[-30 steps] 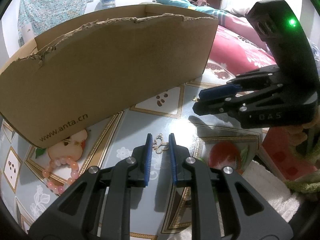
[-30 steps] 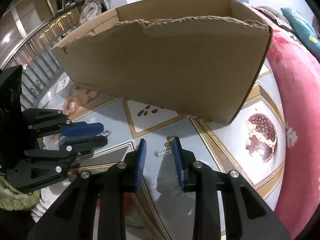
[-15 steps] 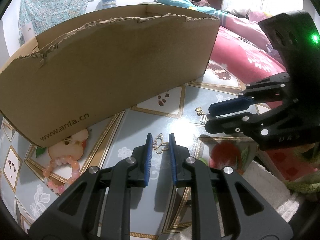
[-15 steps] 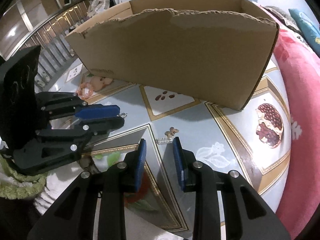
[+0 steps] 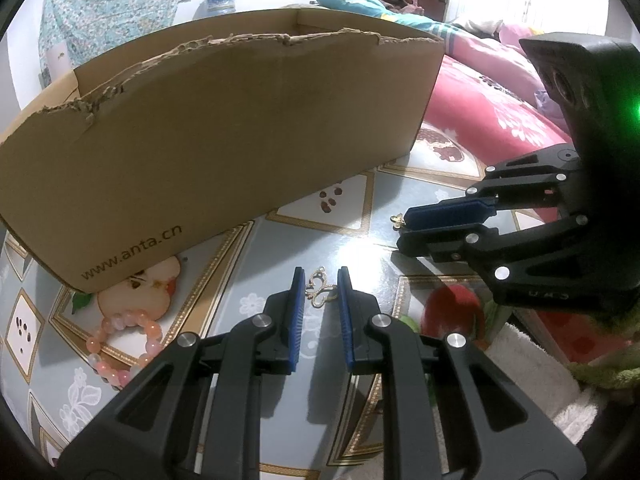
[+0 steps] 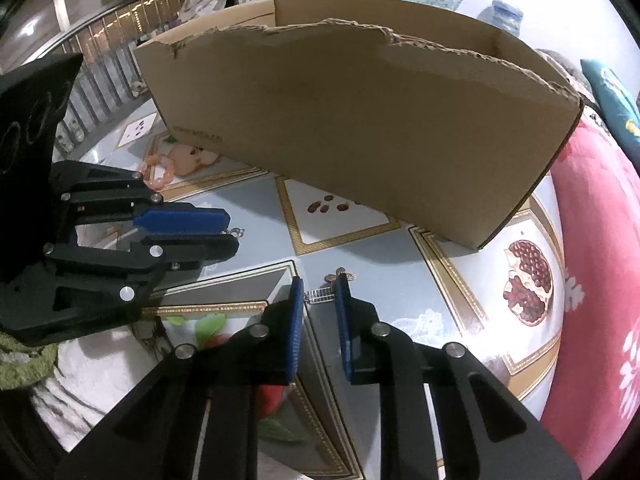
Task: Organize jewelry
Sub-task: 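Close the right gripper on the gold spring clasp and lift it, then carry both gold pieces into the box and open both grippers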
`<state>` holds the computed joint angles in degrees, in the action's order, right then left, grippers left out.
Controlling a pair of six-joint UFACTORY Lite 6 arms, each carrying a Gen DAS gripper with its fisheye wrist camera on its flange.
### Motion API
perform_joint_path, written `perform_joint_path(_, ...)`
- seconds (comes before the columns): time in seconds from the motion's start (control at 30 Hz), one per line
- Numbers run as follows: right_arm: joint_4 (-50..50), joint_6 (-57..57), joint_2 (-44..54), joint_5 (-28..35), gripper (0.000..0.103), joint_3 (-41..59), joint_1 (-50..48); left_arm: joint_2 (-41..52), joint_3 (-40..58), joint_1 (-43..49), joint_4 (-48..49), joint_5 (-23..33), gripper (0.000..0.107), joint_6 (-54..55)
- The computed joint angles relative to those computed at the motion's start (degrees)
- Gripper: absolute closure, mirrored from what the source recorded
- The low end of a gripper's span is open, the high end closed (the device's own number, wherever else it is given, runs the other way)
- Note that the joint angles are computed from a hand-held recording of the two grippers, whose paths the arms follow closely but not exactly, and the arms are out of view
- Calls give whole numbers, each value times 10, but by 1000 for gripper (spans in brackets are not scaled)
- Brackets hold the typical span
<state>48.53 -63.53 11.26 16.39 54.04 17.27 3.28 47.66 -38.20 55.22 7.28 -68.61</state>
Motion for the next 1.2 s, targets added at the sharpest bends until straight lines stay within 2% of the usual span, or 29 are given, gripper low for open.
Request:
perform_joint_path(0.43,28,-20,-4,34,88,0,-20,1,0,0,1,0,92,-1)
perform_joint_path(0.63,63,-42,-25,68,88,-10,-44,2,1,-1,9,0,92,-9)
perform_joint_path(0.9,165,-110,-35,185,88,-3,-130,-2,-3,3,9,-2,92,-7)
perform_joint_path(1.1,177,-103,-41,196,88,1,-140,-26,-17,6,22,-2,92,-22)
perform_joint_path(1.2,186,-109,-56,201,88,-3,-141,-54,-30,6,-8,3,92,10)
